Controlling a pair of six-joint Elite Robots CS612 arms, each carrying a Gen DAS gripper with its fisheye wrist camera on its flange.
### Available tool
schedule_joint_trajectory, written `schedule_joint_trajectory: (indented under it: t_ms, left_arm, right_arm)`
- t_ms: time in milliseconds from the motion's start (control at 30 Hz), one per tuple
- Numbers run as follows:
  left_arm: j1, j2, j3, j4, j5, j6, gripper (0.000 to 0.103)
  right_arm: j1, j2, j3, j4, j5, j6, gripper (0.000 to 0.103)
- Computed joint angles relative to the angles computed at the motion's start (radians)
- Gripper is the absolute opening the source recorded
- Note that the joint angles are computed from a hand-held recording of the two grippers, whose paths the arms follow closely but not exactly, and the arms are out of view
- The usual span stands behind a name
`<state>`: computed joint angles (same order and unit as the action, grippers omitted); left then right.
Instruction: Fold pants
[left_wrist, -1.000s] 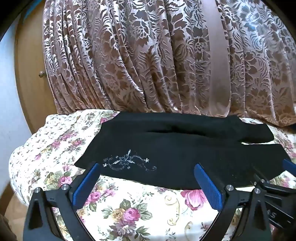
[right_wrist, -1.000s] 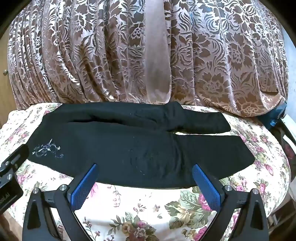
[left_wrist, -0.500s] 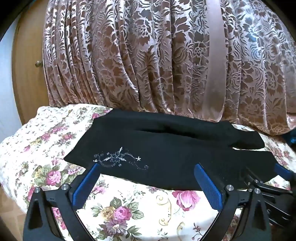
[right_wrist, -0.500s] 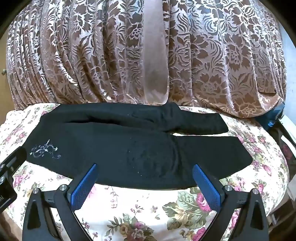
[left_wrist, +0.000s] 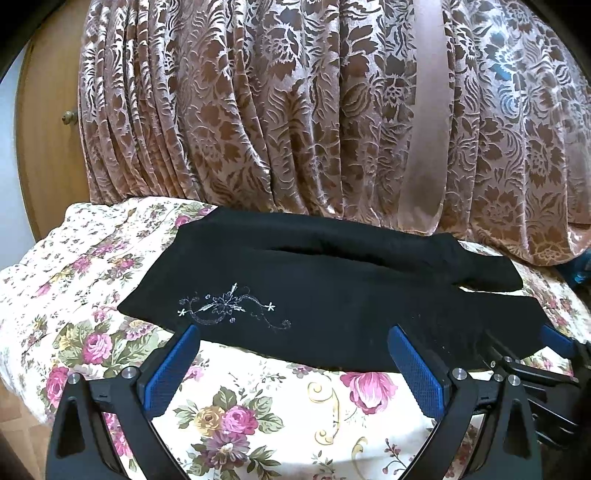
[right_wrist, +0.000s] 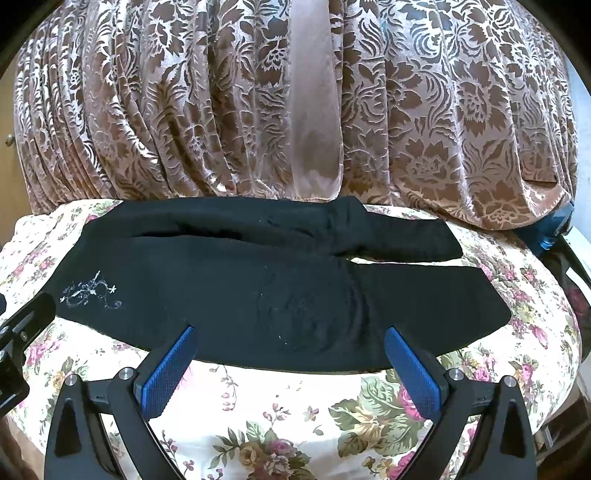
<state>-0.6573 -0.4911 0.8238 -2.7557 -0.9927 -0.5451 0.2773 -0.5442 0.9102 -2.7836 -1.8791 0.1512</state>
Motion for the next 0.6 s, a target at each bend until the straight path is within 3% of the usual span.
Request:
schedule_joint_trajectory:
  t_ms: [167,600]
  left_arm:
    - [0.006,-0.003,0.009,-0.008,-0.036,-0.020,0.103]
    - [0.004,0.001,0.000,0.008,-0.022,-0.025,0.103]
  right_arm:
    - [-0.002,-0.001,0.000,0.007,0.004,-0.002,0.103]
    - [-0.002,0.002,-0.004,0.008,0.002,0.001,0.103]
